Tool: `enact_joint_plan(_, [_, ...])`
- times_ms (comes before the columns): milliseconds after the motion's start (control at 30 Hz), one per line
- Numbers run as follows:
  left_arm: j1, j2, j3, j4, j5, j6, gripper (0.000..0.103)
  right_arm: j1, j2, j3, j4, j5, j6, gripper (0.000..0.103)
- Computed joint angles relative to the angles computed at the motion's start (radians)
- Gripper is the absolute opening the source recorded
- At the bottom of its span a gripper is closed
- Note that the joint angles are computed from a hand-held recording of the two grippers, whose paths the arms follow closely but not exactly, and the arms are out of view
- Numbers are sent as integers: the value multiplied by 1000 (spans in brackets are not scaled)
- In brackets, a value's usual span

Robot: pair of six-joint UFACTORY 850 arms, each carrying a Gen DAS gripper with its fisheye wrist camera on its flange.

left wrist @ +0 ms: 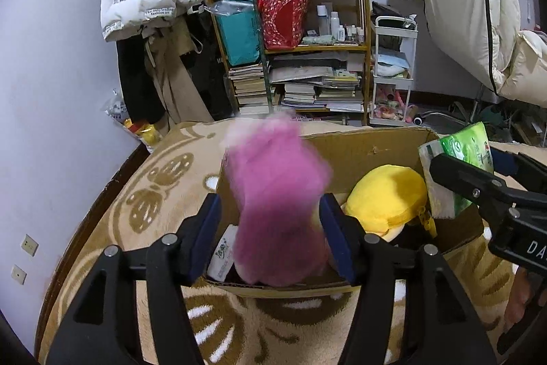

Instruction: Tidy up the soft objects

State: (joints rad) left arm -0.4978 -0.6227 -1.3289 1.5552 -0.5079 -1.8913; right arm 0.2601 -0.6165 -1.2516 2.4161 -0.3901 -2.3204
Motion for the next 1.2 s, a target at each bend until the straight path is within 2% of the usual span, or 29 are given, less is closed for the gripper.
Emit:
enact_joint_plan(67, [0, 2, 4, 1, 4, -6, 71, -2, -4, -3, -25, 2, 29, 79])
enact_joint_plan(267, [1, 20, 23, -8, 6, -16, 75, -4, -8, -4, -91, 5, 95, 79])
enact_joint_plan(367, [1, 35, 41, -24, 8, -21, 83, -3, -7, -3, -118, 7, 117, 80])
enact_joint_plan(433, [-2, 49, 57, -27, 1, -29, 84, -3, -6, -5, -151, 8, 143, 83])
enact_joint_plan(467, [-3, 55, 63, -36, -2, -21, 84, -3, -3, -1, -151, 6, 140, 89])
enact_joint_plan(567, [-11, 76, 86, -57, -23, 2, 86, -3, 18, 22, -106, -7, 84, 92])
enact_joint_plan(633, [-18, 98, 113, -45, -43, -24, 95, -4, 36, 39, -95, -9, 71, 93])
enact_joint_plan(733, [-26, 132, 150, -35, -61, -57, 96, -5, 69, 73, -46, -13, 26, 102])
enact_joint_plan(933, [-41, 208, 222, -27, -88, -120, 99, 1, 147, 150, 69, -15, -101, 103])
enact_joint_plan(1200, [-106, 315, 330, 22, -180, -204, 100, 6, 267, 275, 142, -41, -183, 103])
